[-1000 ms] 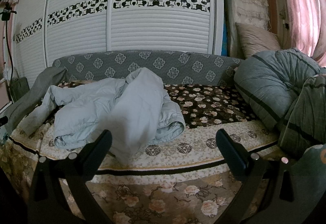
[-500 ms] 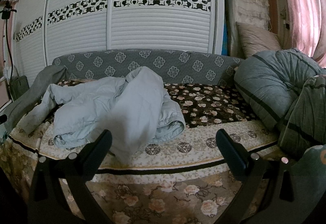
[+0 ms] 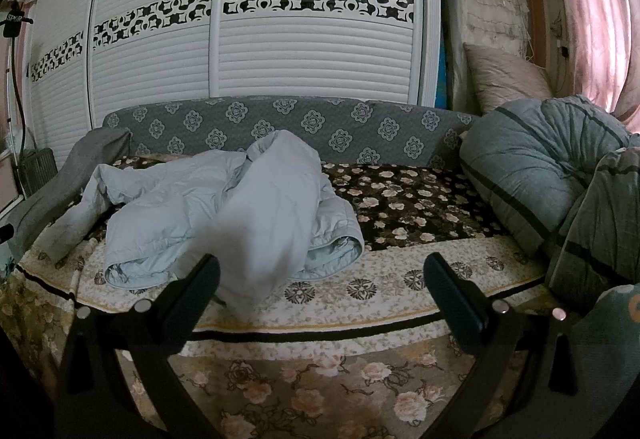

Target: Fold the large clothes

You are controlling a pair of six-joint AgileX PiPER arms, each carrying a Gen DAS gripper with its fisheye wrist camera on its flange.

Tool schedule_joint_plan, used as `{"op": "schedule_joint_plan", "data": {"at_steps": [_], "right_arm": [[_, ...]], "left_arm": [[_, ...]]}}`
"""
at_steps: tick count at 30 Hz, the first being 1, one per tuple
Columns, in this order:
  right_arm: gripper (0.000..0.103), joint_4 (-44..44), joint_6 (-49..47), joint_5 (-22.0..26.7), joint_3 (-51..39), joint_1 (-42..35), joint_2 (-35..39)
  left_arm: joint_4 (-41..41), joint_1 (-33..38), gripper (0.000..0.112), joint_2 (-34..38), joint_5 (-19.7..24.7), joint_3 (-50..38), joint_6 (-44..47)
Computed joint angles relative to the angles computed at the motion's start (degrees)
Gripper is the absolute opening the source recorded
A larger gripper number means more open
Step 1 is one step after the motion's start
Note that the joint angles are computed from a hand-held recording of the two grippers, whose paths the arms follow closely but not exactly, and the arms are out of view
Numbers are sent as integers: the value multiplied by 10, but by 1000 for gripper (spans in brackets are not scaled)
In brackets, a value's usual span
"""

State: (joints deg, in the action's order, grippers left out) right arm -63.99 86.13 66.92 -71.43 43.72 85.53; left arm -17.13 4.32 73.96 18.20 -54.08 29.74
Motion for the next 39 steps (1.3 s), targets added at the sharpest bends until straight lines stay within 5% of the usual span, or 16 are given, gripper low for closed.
{"op": "schedule_joint_plan", "data": {"at_steps": [39], "right_arm": [[101, 1, -1, 0, -2, 0, 4]], "left_arm": [[-9, 2, 100, -1, -3, 4, 10]]}}
